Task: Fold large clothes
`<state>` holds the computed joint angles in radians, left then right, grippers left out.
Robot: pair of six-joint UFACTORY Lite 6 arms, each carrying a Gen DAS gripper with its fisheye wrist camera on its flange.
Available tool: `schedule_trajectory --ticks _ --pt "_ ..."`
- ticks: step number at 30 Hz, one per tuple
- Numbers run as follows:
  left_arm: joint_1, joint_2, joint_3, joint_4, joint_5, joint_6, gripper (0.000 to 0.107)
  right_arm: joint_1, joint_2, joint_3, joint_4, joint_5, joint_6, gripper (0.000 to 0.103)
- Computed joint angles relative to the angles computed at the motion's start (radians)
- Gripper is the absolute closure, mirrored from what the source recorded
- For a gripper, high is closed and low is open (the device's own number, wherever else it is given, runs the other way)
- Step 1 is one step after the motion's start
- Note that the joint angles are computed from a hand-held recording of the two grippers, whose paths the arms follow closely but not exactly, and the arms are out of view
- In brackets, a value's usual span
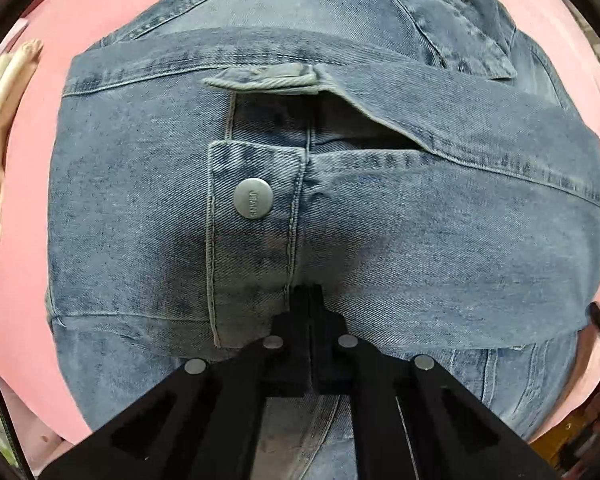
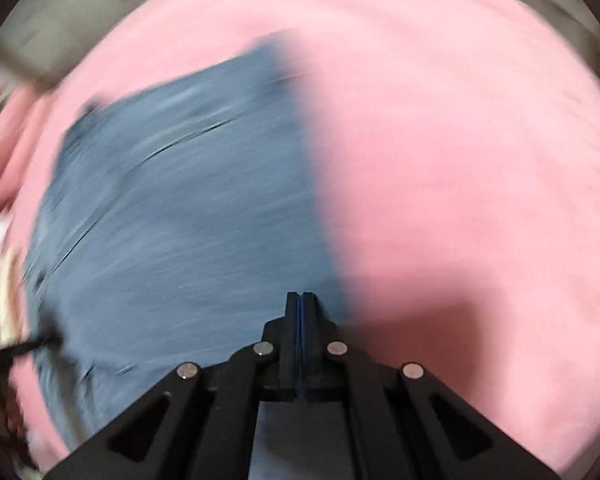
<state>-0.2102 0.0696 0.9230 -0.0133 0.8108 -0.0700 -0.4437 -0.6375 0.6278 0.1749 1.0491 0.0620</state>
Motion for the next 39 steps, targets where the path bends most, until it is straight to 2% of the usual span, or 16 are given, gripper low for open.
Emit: schedule_trajectory --ticks 2,3,6,9,11,14,17,19,21,23,26,28,30,32,36,39 --pt "-0.09 -0.01 0.01 0.099 0.012 -0.103 0.106 -0.055 0.048 0.06 -0.015 0.019 -0.038 0.103" --pt "-0.121 -0.027 0.009 0.096 0.012 -0.112 0.105 -0.051 0.057 0.084 0.041 0.025 -0.055 0.103" --pt "-0.169 -0.099 0.005 -0.124 0.018 0.0 0.105 0.001 0.069 0.127 0.228 0.011 -0.15 0.103" --pt "-0.193 -0.067 0.048 -0.353 0.043 0.043 0.105 0.174 0.17 0.147 0.479 -0.045 -0.204 0.103" --pt "-0.22 -0.016 0.097 -0.402 0.007 -0.006 0.105 0.321 0.275 0.151 0.649 -0.13 -0.252 0.103" --pt "-0.228 0.117 0.211 -0.45 -0.005 -0.029 0.105 0.456 0.482 0.214 0.775 -0.23 -0.334 0.103" --pt "-0.239 0.296 0.399 -0.358 -0.003 -0.053 0.105 0.469 0.618 0.293 0.775 -0.232 -0.381 0.103" --pt "-0.208 0.41 0.537 -0.275 0.008 -0.074 0.105 0.422 0.638 0.315 0.734 -0.227 -0.403 0.103" --pt "-0.165 0.445 0.552 -0.248 -0.004 -0.104 0.105 0.332 0.643 0.322 0.712 -0.229 -0.437 0.103" --pt "-0.086 0.481 0.58 -0.299 -0.015 -0.075 0.106 0.233 0.643 0.339 0.568 -0.313 -0.358 0.103" --pt "-0.053 0.519 0.646 -0.114 -0.025 -0.192 0.106 -0.035 0.656 0.354 0.53 -0.3 -0.363 0.103" --pt "-0.015 0.567 0.709 -0.067 -0.007 -0.199 0.106 -0.099 0.676 0.405 0.458 -0.282 -0.371 0.103" --pt "0.009 0.622 0.784 -0.116 0.039 -0.146 0.106 -0.106 0.667 0.438 0.383 -0.267 -0.353 0.103" --pt "-0.026 0.635 0.828 -0.043 0.065 -0.158 0.106 -0.082 0.624 0.447 0.348 -0.253 -0.311 0.103" --pt "-0.067 0.599 0.811 -0.144 0.073 -0.044 0.106 -0.035 0.532 0.36 0.568 -0.153 -0.419 0.103" --pt "-0.148 0.598 0.792 -0.245 0.097 -0.031 0.106 0.137 0.477 0.246 0.663 -0.122 -0.378 0.103"
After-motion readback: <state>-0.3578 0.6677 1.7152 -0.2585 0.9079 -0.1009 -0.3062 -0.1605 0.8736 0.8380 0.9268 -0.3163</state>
